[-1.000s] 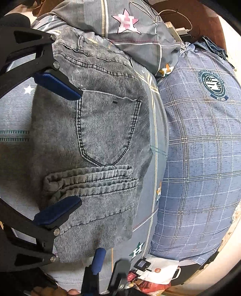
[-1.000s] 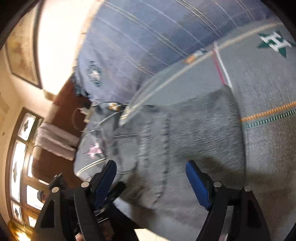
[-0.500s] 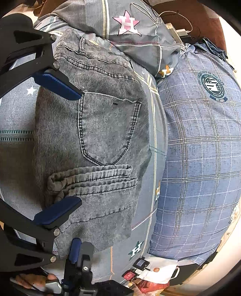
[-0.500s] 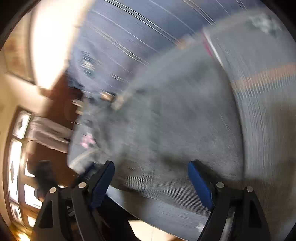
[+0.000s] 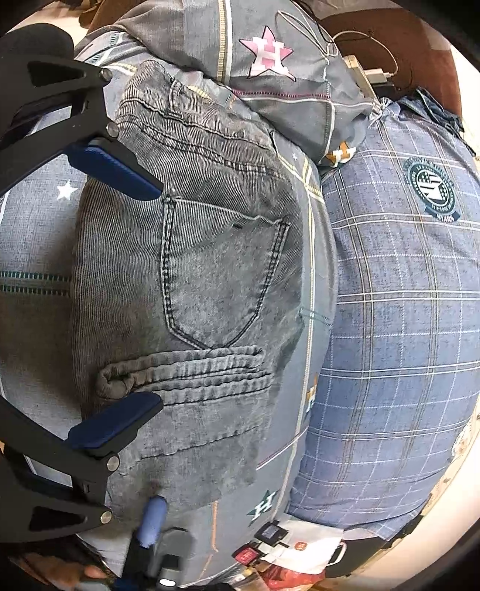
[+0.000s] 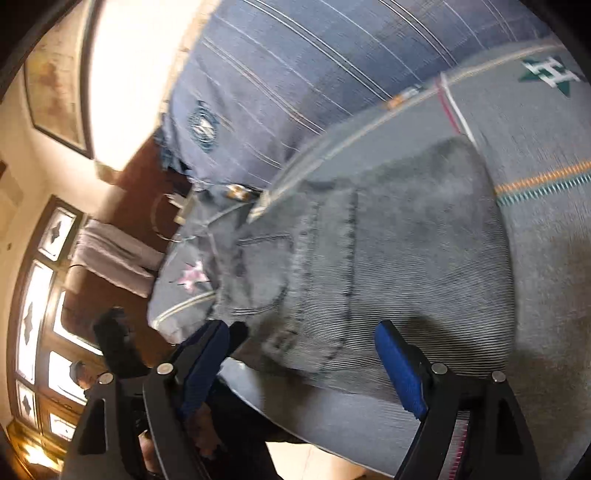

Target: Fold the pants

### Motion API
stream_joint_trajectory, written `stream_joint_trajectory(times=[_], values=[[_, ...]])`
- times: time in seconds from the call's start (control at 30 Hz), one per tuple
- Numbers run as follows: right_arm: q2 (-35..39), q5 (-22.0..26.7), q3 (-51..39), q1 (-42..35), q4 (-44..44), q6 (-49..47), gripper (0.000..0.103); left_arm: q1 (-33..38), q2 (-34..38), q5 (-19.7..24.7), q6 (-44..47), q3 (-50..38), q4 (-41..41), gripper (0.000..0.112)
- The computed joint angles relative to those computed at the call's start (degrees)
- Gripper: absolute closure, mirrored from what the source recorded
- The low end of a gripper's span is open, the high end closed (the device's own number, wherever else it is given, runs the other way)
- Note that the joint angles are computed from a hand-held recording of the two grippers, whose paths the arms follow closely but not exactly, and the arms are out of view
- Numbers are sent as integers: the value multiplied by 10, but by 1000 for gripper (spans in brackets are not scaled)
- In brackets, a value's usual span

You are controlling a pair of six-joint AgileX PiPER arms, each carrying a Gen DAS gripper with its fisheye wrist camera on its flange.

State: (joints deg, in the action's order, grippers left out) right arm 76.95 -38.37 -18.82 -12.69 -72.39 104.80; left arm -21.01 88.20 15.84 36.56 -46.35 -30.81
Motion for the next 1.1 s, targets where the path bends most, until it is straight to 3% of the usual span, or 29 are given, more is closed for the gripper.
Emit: stream_joint_trajectory(times=[0.1, 0.2, 0.27, 0.4, 0.57, 0.63, 0.7, 0.83, 1.1], values=[[65, 9, -4, 13, 11, -17, 20, -1, -9, 3, -6, 5, 2, 9], [29, -13, 14, 1, 21, -39, 20, -8, -24, -11, -43, 19, 42, 9], [-9, -27, 28, -10, 29, -54, 20, -3, -26, -5, -29, 20, 24, 9], [62, -32, 30, -13, 37, -71, 19, 11, -33, 3, -35, 22, 25, 9], [24, -63, 54, -33, 81, -121, 20, 36, -48, 8, -24, 32, 10, 9], [47, -86, 56, -50, 69, -128, 20, 42, -45, 13, -32, 29, 15, 9], [74, -71, 49, -38, 70, -127, 20, 43, -47, 19, -31, 28, 9, 9], [38, -89, 66, -62, 64, -135, 20, 44, -60, 21, -18, 34, 2, 9], [44, -37, 56, -26, 83, -112, 20, 125, -58, 45, 122, 40, -136, 9]])
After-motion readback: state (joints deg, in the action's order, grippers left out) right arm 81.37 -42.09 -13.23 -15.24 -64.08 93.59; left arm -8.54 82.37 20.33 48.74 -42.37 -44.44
